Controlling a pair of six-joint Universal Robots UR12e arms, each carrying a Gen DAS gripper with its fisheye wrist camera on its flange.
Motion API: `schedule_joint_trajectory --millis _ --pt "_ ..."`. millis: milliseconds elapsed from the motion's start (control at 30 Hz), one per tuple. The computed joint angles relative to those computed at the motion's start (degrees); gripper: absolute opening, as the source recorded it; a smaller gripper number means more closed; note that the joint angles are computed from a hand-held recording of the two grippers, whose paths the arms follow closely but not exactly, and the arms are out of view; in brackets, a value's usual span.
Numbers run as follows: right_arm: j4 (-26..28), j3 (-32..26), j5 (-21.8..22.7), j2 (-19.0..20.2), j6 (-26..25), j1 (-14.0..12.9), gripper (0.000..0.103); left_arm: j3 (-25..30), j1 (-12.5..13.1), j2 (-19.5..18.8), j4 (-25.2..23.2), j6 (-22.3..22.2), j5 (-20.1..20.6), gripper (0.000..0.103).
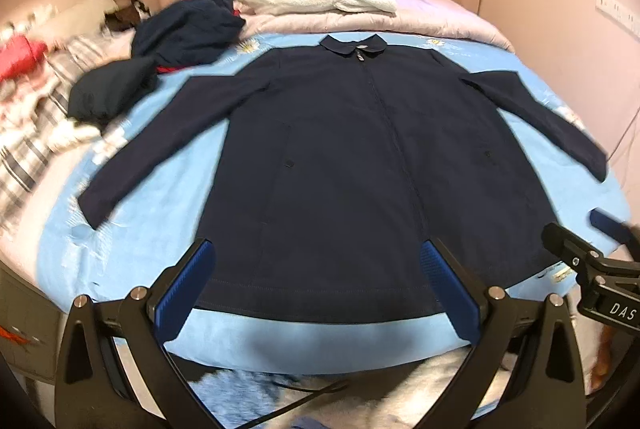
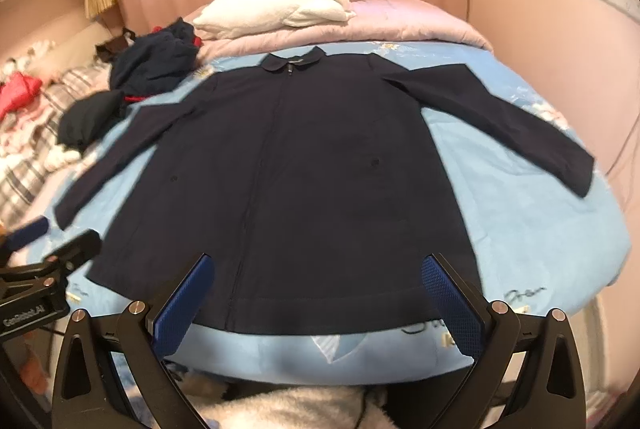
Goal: Fold large clothes
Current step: 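Grasp the jacket sleeve cuff with the right tool and lift it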
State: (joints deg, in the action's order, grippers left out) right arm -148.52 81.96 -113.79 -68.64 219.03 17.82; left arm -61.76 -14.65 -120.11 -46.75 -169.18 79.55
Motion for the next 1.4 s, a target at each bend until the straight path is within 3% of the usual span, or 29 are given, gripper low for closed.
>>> schedule_joint_trajectory --millis 100,133,200,367,533,633,900,1000,1233,1300,1367,1400 --pt "-12.4 5.2 8.9 -1.3 1.8 -2.4 0.103 1.3 1.9 -1.0 -2.9 -3.7 -9.6 0.103" --pt "-17.1 7.3 10.8 -1.7 4.0 -3.4 0.103 1.9 2.9 -1.7 -3.9 -5.9 -14.3 0.103" --pt "-23.0 10.2 11.3 -2.2 7.4 -4.4 0.103 3.2 3.9 -3.0 -5.6 -9.5 -19.5 0.102" --pt "-37.0 16.3 9.7 -2.9 13.6 -6.9 0.103 7.4 4.6 -6.7 -9.3 -15.5 -21.9 0.102" --pt "-45.5 21.1 7.2 -3.2 21.9 -9.6 0.103 10.6 5.4 -9.4 -11.3 -19.5 -26.7 0.102" --pt "-44.9 22.6 2.0 -3.7 26.4 -10.5 0.103 12.7 5.2 -10.4 -12.0 -18.7 -26.2 0.102" --pt "-33.4 21.1 -0.4 -4.9 31.5 -14.2 0.103 20.1 4.2 -14.5 -14.5 -14.7 -24.2 0.102" --pt "-32.5 20.6 -1.9 -4.8 31.3 -15.5 0.103 24.0 3.6 -16.6 -16.4 -13.7 -23.5 0.102" --pt "-30.3 19.3 -6.9 -3.9 37.3 -17.4 0.101 32.4 2.3 -21.1 -20.2 -12.7 -21.4 0.102" --pt "-30.8 19.1 -7.5 -3.6 38.3 -17.6 0.081 34.6 1.9 -22.2 -21.5 -12.3 -20.7 0.102" --pt "-29.6 19.3 -5.7 -4.0 39.5 -18.3 0.034 37.5 1.6 -23.7 -23.4 -12.1 -20.4 0.102" --pt "-27.5 19.3 -5.2 -4.3 40.5 -18.6 0.025 38.2 1.6 -24.1 -23.8 -12.1 -20.4 0.102"
